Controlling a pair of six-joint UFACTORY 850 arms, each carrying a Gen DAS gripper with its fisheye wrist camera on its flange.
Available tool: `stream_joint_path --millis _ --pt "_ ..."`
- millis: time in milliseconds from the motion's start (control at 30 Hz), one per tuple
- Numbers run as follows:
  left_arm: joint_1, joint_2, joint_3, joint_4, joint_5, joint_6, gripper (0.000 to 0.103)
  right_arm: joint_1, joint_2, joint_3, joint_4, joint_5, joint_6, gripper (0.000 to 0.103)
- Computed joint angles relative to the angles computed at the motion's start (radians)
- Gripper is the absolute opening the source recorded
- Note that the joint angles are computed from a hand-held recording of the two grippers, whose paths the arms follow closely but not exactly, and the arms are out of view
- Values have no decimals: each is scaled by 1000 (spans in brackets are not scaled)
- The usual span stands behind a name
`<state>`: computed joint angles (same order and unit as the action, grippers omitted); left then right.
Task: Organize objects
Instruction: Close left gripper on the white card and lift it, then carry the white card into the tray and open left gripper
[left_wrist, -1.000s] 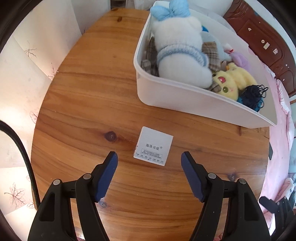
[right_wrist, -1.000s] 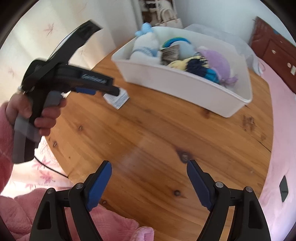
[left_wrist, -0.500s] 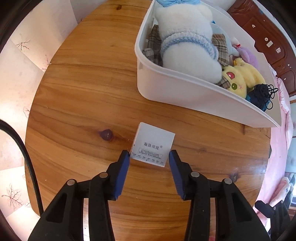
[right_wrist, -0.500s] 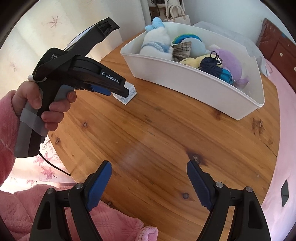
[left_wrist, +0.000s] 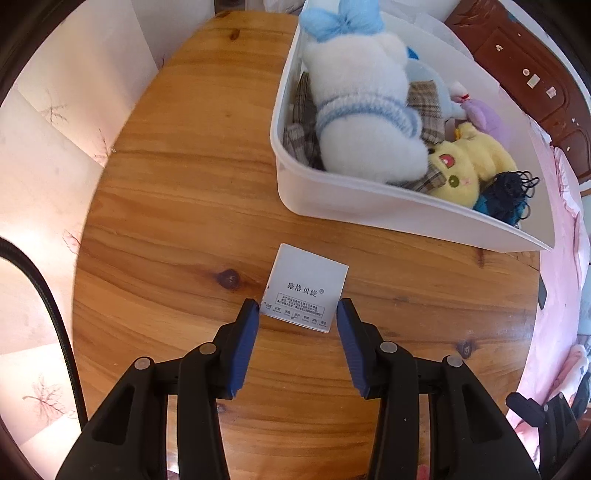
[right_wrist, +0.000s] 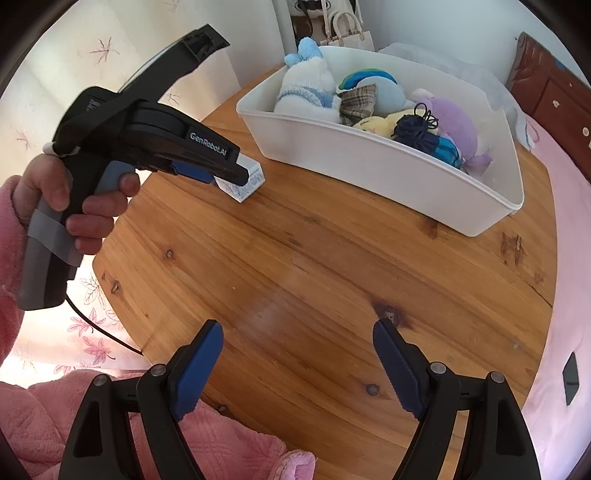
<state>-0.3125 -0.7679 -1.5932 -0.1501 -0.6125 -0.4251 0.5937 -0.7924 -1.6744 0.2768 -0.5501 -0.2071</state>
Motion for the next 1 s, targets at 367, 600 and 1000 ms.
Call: stream_joint_path --millis 367,600,1000 --pt "-19 72 4 163 -8 -65 48 8 21 25 62 50 -40 84" --pt "-29 8 -143 195 -63 -17 48 10 38 46 121 93 -51 84" --pt "-39 -141 -433 199 -158 145 48 -2 44 54 78 142 122 84"
